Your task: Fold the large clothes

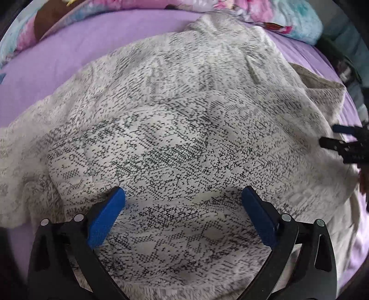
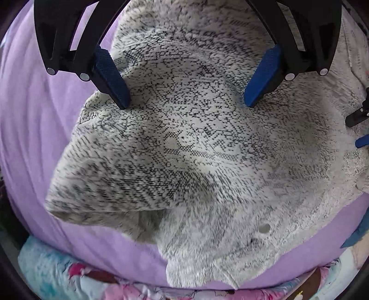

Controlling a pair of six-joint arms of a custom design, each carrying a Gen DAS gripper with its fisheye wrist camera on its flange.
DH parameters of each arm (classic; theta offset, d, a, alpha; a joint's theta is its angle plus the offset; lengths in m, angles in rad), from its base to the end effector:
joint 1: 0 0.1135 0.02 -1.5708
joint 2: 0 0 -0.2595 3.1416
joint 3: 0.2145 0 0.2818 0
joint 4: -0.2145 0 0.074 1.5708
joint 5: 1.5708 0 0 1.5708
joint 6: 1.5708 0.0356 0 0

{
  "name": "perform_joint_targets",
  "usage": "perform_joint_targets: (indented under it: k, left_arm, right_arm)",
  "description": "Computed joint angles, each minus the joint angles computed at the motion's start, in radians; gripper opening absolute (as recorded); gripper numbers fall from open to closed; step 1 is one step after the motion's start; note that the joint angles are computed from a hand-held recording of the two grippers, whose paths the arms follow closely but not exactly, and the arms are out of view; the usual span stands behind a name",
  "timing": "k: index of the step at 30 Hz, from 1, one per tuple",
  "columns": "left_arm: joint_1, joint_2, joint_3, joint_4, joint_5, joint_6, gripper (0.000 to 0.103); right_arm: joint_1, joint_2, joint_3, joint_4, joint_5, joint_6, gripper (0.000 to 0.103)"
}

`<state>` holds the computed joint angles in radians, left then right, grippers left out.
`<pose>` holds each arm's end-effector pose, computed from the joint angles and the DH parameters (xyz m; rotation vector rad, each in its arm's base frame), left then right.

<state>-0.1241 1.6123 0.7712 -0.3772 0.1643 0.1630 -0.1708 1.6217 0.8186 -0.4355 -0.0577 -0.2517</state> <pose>0.2937 -0.0425 0.1051 0.4378 2.7438 -0.2191 0.2992 -0.0495 0.1127 -0.1270 2.8019 -0.0195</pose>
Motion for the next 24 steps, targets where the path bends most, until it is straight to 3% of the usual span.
perform_joint_targets:
  k: [7,10,14,19,23,24]
  left_arm:
    - [0.028,0.039,0.006,0.027,0.025,-0.024,0.098]
    - [0.03,0.048,0.026,-0.002,0.019,-0.006,0.097]
    - [0.067,0.013,0.075,-0.11,0.085,-0.021,0.097]
    - [0.202,-0.226,0.036,-0.215,0.203,-0.013,0.097]
    - [0.35,-0.447,0.039,-0.409,0.357,0.058,0.097]
    - [0.364,-0.483,0.054,-0.453,0.359,0.079,0.097]
  right_arm:
    - [0.016,0.084,0.06,-0.025,0.032,0.029,0.098]
    - [0.028,0.103,0.081,-0.032,0.038,0.042,0.098]
    - [0.031,0.053,0.091,-0.085,0.047,0.042,0.097]
    - [-0.042,-0.243,-0.018,-0.146,-0.109,0.155,0.097]
    - [-0.069,-0.588,-0.129,-0.27,-0.116,0.144,0.097]
    - [-0.07,-0.671,-0.132,-0.335,-0.115,0.137,0.097]
